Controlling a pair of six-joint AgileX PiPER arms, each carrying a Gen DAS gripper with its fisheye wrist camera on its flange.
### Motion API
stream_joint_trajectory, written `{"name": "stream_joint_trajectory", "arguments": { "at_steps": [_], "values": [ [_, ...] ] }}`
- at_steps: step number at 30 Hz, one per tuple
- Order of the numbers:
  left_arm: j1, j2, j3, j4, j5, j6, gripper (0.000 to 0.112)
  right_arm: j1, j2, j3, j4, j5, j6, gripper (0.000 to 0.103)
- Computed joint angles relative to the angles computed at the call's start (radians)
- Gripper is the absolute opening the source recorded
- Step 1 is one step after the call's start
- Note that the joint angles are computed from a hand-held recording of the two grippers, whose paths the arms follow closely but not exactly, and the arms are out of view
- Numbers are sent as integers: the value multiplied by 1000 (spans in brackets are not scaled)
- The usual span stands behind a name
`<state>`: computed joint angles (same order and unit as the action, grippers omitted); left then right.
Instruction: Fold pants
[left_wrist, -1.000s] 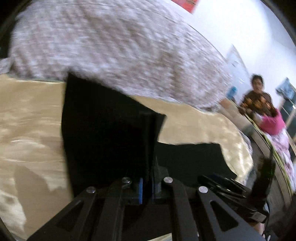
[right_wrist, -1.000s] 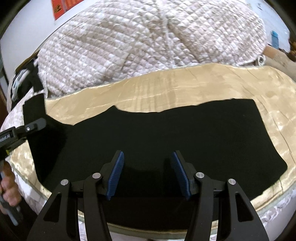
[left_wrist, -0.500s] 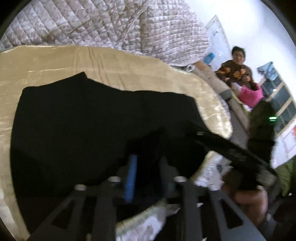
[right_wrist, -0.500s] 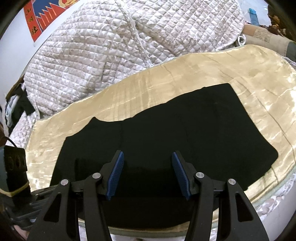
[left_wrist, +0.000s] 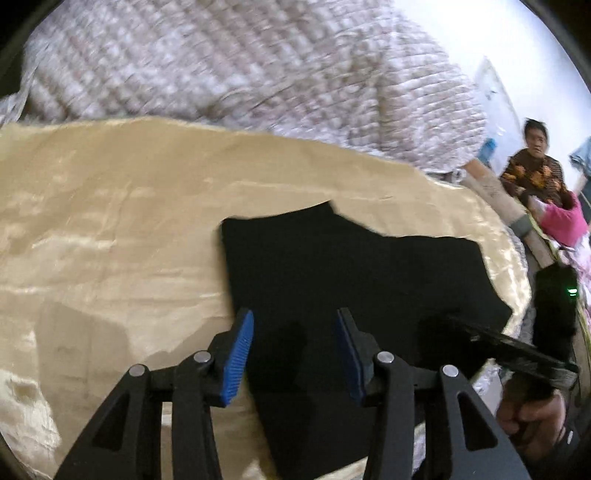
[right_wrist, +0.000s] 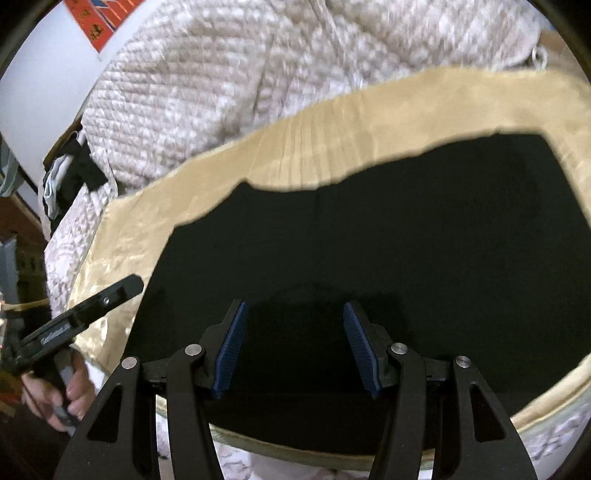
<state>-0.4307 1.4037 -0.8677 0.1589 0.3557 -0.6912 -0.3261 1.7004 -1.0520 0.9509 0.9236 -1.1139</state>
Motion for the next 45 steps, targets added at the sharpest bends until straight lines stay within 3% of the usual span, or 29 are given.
{"name": "stream_joint_trajectory", "arguments": {
  "at_steps": [3,8,11,13,15,18,21,29,34,39,42,45],
  "values": [
    [6,9,16,16,-7,-13,48,-17,48,-39,32,102,6,53],
    [5,19,17,-1,-16,-13,48,27,90,-81,48,41,21,50],
    [6,24,17,3,-22,-17,48,38,115,-110,48,58,60,49],
    [6,24,20,4,-26,-18,48,28,131,-124,47,94,84,40],
    [17,28,21,-22,-36,12,48,14,156,-142,36,121,118,7],
    [20,25,23,-31,-40,22,48,-1,159,-146,42,152,110,3],
    [21,9,30,-22,-45,20,48,-26,103,-101,88,172,60,3],
    [11,5,26,15,-40,-5,48,-8,78,-66,26,83,69,4],
    [16,2,16,20,-45,-6,48,6,-25,2,80,-76,-12,15],
    [26,59,-39,-84,-79,119,48,53,23,-67,93,-39,-41,15],
    [23,124,-78,-106,-65,152,48,151,108,-147,-70,-132,127,15],
    [10,123,-67,-24,-65,91,48,154,89,-147,-87,-192,186,15]
  ]
}}
